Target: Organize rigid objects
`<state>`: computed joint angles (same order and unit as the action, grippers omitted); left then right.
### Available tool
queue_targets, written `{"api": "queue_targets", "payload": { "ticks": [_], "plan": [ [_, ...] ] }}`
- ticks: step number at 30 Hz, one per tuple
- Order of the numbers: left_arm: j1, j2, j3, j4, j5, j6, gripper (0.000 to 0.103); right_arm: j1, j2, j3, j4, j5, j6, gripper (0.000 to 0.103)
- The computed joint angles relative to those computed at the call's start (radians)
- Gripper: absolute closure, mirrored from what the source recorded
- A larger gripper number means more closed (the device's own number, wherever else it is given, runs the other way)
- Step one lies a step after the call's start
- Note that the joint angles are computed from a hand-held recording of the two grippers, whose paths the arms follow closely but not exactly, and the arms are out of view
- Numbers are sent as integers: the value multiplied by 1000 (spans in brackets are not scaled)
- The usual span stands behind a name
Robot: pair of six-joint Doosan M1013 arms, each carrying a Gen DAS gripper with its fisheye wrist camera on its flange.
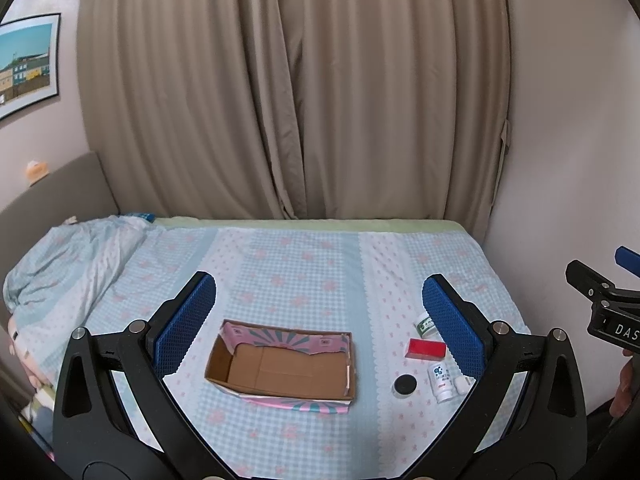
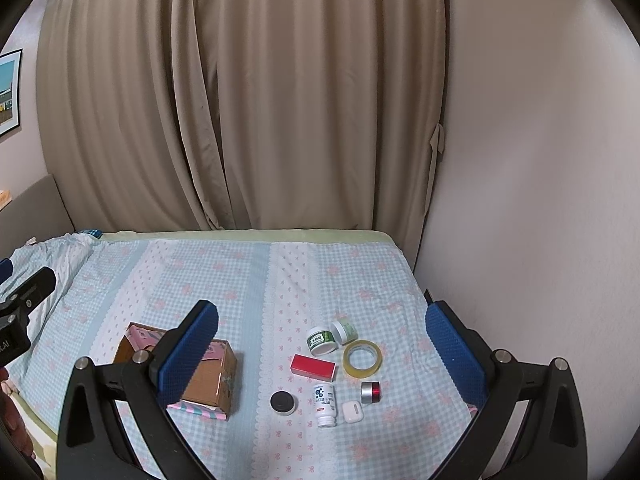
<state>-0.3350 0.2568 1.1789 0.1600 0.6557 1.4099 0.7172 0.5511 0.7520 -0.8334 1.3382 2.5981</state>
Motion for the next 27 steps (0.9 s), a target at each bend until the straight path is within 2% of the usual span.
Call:
{"api": "queue_targets", "payload": {
  "ticks": [27],
  "plan": [
    [-3,-1,13,-10,-10,3,0,2,-3,13,-1,-10,14,0]
  ]
}}
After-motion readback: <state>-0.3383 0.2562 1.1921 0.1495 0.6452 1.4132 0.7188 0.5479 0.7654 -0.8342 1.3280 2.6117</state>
